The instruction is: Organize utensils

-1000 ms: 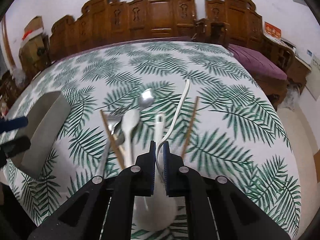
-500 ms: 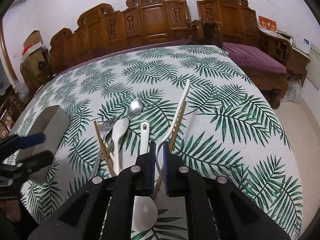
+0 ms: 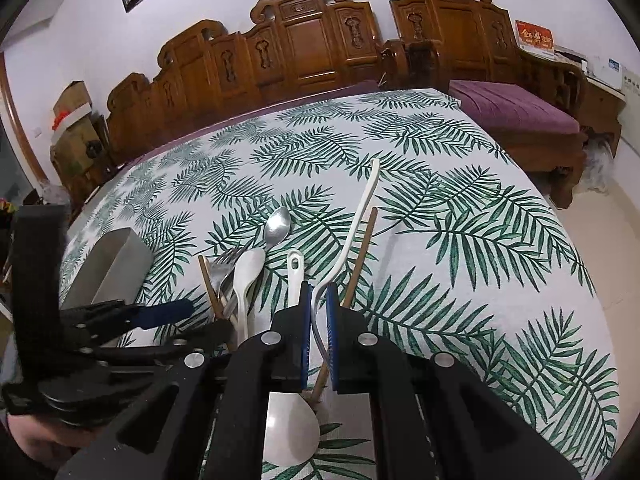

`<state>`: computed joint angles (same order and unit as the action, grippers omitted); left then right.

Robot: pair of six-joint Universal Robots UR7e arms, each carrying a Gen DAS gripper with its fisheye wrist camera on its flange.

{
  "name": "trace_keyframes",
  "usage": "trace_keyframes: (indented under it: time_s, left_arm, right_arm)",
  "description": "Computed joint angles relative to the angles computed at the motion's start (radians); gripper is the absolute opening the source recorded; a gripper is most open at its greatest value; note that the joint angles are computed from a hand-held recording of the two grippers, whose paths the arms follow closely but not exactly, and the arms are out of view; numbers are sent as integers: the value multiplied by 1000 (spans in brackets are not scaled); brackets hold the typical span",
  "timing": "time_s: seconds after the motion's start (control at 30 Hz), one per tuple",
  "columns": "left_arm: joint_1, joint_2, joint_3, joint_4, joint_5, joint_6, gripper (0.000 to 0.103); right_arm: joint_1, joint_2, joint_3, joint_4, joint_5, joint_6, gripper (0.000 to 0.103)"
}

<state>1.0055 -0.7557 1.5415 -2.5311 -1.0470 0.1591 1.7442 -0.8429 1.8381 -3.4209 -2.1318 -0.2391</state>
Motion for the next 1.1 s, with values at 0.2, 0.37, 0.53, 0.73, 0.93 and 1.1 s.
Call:
trace_keyframes:
  time_s: [0.2, 0.37, 0.53, 0.73, 0.93, 1.1]
  left_arm:
    - [-3, 5, 0, 0, 21, -7, 41]
    - [7, -1, -10, 21, 7, -31, 35]
    - [22, 1, -34, 42, -16, -69, 34]
    - [30, 4, -48, 45, -23, -90, 29]
    - [28, 10, -55, 55, -16, -115, 20]
    - [26, -11, -40, 48, -15, -109, 4]
  right_arm:
    - [-2, -3, 0, -4, 17, 6, 9]
    - [-1, -4, 0, -8, 24, 4, 9]
    - [0, -3, 0, -10, 28, 4, 9]
    - [1, -3, 3, -14, 31, 5, 9]
    - [2, -2, 3, -15, 34, 1, 9]
    - [3, 0, -2, -12, 41, -1, 9]
